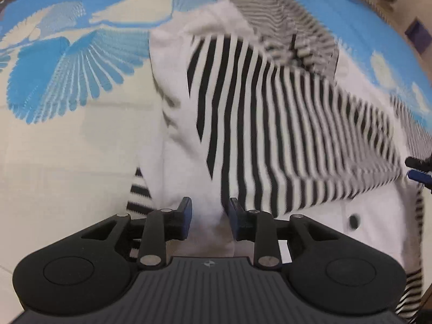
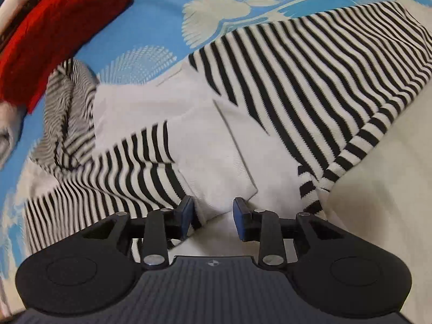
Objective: Fold small clothes
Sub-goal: 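Move the right gripper to the other striped sleeve and grasp its white cuff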
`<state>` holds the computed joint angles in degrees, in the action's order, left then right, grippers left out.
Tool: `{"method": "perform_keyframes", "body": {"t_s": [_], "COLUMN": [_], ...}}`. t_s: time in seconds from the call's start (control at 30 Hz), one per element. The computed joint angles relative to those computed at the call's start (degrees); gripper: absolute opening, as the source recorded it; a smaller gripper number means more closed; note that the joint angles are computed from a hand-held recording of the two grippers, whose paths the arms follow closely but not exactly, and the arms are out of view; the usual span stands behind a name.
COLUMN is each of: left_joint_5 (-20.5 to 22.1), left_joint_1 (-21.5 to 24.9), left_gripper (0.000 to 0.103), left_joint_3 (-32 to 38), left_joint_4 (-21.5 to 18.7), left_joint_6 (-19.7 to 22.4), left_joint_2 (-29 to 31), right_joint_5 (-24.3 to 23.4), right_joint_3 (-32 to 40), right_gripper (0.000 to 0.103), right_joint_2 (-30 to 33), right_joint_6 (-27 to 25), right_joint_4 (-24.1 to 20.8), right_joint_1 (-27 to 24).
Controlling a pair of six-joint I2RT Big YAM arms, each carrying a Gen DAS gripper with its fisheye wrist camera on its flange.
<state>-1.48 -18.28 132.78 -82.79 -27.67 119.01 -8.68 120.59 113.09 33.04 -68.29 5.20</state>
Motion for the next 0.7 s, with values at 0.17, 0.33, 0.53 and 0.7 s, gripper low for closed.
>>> {"method": "perform_keyframes", "body": {"t_s": [0.17,0.33,0.53,0.7], "left_joint_5": [-4.59,-4.74,-5.04,-5.72], "left_joint_1": [-1.54,-2.69,-3.25,-3.22], "left_gripper": [0.046,0.046,0.046,0.046], "left_joint_3": [3.49,9.88,9.19,9.73], "left_joint_4": [1.67,-0.51,-0.12,-0.44], "left_joint_6": [1.04,2.31,2.75,2.32], "left_joint_2": [-0.04,3.06,2.64,3.02], "right_joint_5": [3.69,5.4,5.53,6.41], "right_joint_3": [-2.98,-4.53,-5.37,-7.9], "right_gripper": [0.035,0.037,0.04,0.04], "right_joint_2": [-3.19,-4.35,-3.25,-2.9], "right_joint_6": [-1.57,-0.78,0.89,3.18], "right_joint_4": [7.21,9.2,8.53,9.44], "right_joint_1": [-2.4,-7.82,-14.67,-17.82]}}
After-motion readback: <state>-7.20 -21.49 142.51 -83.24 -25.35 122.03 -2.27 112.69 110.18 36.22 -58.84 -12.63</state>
